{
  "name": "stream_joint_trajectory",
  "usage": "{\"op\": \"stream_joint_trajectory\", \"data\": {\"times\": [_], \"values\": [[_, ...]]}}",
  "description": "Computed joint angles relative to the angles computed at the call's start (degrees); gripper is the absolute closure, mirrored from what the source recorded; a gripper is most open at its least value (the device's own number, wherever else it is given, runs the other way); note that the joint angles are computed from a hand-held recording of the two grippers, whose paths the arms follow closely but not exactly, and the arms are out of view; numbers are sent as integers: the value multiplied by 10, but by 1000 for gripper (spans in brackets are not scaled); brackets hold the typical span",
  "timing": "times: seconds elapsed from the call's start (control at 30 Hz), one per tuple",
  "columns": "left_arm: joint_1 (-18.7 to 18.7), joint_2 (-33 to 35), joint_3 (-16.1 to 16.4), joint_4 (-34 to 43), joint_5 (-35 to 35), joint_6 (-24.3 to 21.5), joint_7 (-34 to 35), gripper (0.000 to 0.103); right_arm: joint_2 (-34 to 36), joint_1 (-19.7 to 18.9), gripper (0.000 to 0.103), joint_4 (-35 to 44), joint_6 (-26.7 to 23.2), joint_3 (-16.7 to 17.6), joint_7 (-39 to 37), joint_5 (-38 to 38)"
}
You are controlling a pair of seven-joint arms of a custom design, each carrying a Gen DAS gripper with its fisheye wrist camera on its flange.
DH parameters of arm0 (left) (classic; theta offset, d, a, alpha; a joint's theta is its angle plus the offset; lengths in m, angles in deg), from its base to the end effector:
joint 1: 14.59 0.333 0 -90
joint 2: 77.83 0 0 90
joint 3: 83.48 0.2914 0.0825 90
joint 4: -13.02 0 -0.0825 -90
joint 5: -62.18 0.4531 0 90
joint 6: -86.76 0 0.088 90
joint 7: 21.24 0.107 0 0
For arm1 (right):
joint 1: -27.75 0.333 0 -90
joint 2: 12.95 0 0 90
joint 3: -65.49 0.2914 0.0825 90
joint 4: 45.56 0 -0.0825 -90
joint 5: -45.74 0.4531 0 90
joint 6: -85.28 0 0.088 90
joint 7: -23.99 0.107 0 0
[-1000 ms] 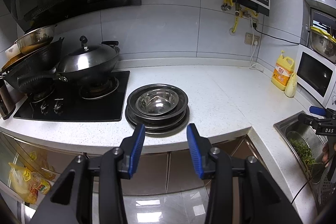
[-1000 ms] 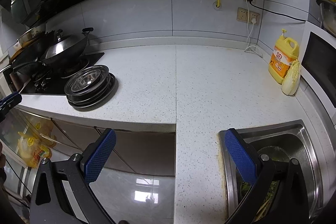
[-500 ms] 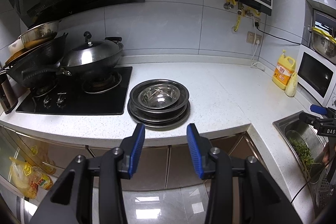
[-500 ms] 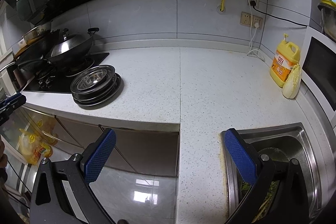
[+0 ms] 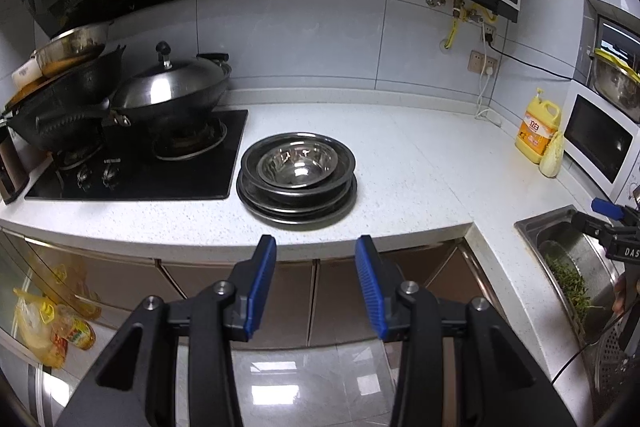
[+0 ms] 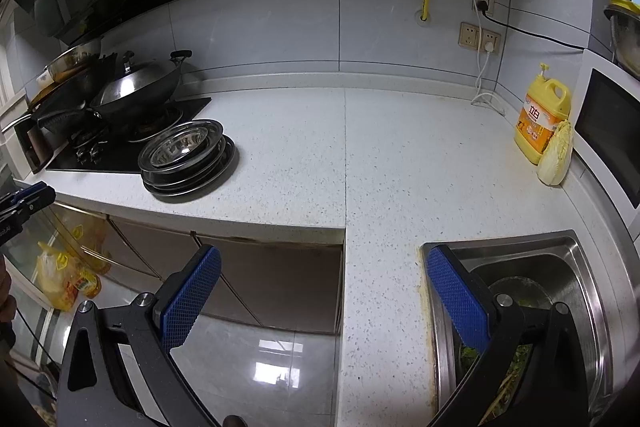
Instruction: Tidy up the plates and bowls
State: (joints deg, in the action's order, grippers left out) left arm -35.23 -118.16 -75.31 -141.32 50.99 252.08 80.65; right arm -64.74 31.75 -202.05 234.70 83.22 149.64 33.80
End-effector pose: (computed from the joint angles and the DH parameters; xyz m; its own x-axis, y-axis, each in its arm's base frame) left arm 0.4528 -0.0890 0.4963 -0.2952 -0.9493 0.1081 -0.6183 0.1035 -0.7791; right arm 0.3960 0.1579 0.5119 -0.1183 -0.9930 -0.0065 -0.6652 0.0841 -0.7419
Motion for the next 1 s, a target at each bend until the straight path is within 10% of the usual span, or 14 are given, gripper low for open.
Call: {"op": "stream_joint_trajectory", "data": {"times": [0.27, 0.43, 1.0], "values": [[14, 0, -21, -1, 8, -11, -23, 63, -25, 4, 1, -15, -16, 2, 14, 2], [18, -5, -30, -5, 20, -8, -39, 42, -29, 4, 1, -19, -15, -1, 15, 2], [83, 31, -90, 15, 84, -47, -143, 42, -6, 2, 1, -17, 9, -16, -12, 11]]}}
